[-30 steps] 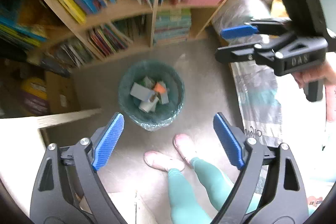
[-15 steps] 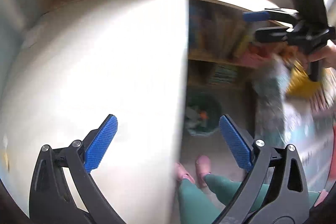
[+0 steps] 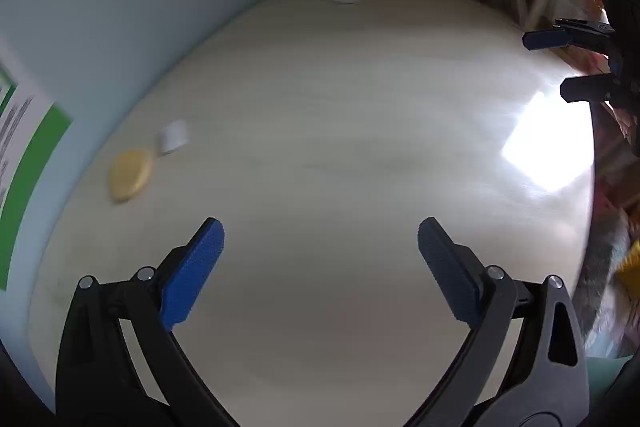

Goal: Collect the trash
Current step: 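Return both open tools to the table toward the yellow sponge and white box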

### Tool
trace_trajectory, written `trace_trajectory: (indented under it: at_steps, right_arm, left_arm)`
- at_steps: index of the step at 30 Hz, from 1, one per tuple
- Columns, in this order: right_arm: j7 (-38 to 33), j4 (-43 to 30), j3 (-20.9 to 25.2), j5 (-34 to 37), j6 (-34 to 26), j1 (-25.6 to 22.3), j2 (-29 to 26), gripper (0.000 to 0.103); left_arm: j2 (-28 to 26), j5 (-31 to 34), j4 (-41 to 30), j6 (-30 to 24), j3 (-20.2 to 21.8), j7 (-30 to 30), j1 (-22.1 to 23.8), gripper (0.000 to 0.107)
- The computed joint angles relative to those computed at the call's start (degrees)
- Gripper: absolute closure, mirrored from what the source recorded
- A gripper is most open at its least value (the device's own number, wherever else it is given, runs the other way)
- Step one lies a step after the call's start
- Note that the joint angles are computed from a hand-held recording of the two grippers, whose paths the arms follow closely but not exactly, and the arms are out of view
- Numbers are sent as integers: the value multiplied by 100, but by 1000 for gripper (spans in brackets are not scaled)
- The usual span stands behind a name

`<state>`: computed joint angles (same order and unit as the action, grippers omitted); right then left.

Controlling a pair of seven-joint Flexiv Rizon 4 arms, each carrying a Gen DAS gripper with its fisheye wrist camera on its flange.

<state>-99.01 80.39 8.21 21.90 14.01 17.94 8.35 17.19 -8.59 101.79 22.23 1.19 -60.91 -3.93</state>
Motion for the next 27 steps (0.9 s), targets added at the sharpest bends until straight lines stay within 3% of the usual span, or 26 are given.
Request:
trace_trajectory:
  at_steps: [9,16,23,27]
  right_arm:
    - [-446,-1692,412,-294,-69,601,-2025,14]
    - [-889,-3281,558,-954,-623,1085,-3522,14]
    - [-1002,-4713,507,-1191,-1216,1421,-4667,14]
    - [-1235,-5184,405,-1351,-1461,1649,-5052,15]
  left_arm:
    - [-624,171,-174,281,409,211,663,11]
    - [-1495,-284,-564,505,567,790,1135,11]
    - [-2304,-457,-1062,596,483,1051,1425,11]
    - [-2536,-633,-1200,533,431,1208,1513,10]
